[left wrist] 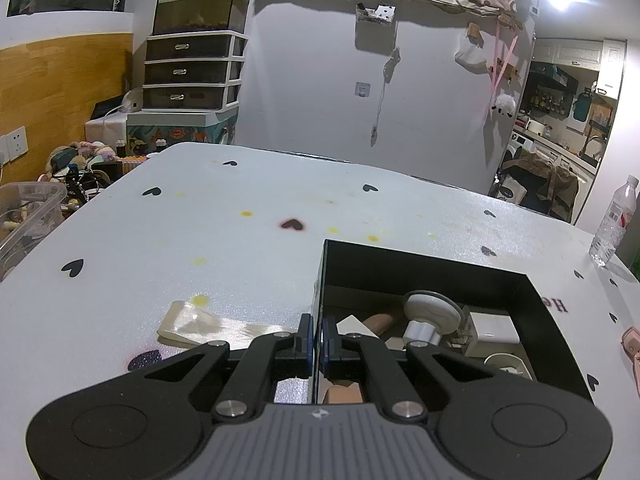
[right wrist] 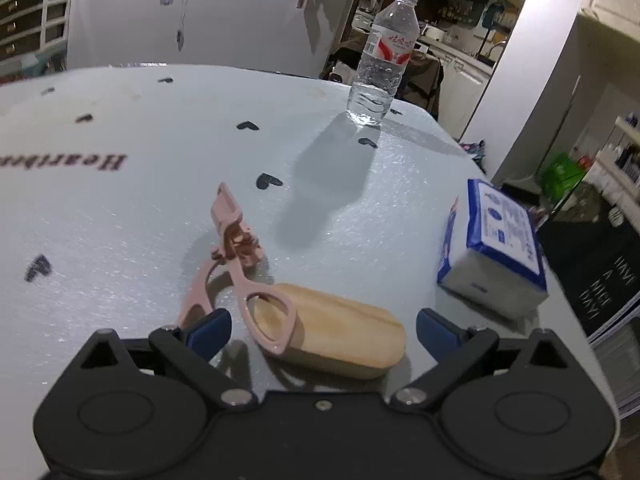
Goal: Organize rigid objects
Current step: 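Lift the wooden block with the right tool, leaving the pink curler behind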
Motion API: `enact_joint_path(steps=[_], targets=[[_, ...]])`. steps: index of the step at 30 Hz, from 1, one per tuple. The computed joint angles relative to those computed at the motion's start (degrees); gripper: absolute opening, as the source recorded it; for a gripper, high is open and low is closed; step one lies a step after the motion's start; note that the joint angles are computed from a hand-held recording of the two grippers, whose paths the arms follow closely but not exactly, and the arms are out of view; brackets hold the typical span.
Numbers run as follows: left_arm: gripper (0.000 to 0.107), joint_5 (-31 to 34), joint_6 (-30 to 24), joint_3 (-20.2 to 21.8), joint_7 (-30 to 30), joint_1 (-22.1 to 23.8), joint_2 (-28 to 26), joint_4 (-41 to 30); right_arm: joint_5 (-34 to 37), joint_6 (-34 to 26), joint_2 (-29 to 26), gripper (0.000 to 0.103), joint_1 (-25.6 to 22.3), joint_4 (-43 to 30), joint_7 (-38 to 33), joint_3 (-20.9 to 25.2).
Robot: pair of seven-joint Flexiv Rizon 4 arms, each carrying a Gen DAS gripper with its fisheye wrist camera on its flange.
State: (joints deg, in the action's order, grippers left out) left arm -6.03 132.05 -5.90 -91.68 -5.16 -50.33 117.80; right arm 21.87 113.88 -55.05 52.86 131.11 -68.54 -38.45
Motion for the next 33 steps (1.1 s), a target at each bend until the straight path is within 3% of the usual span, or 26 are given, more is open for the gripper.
enact_joint_path(steps=[5,12,15,20,25,30,33], targets=[[0.003,0.0,0.1,0.1,0.0,0.0,0.0,0.0,-0.4,1.5,0.6,0.100,-1.7,1.1,-1.8,1.5],[0.003,-0.4,0.1,0.3,0.0,-0.4,0.4,0.4,-3.7,7.9,3.8,0.094,-13.0,1.4,-9.4,10.2],[0.003,-1.0,0.1,0.5,0.0,-0.8,0.5,0.6,-2.5,8.0,4.8,0.091,-14.6,1.4,-12.0,11.5],[0.003,-1.8,0.0,0.8,0.3,-1.4,0.5,0.5,-2.1,13.4,8.4,0.091,-20.7,2.3,-15.2,18.0],[0.003,-1.8,0.1,0.7,0.3,-1.4,0.4,0.4,2.6,15.1,9.3,0.091,-21.5,1.6,-17.9,18.9],[0.003,-1.9,0.1,0.7,0.4,-1.4,0.4,0.4,11.0,6.8,5.1,0.091,-13.4,-2.1,-17.0,9.7],[0.003,-2.0,0.1,0.7,0.4,-1.5,0.4,0.4,8.4,6.6,4.7,0.091,-14.3,-2.5,-14.7,10.2]])
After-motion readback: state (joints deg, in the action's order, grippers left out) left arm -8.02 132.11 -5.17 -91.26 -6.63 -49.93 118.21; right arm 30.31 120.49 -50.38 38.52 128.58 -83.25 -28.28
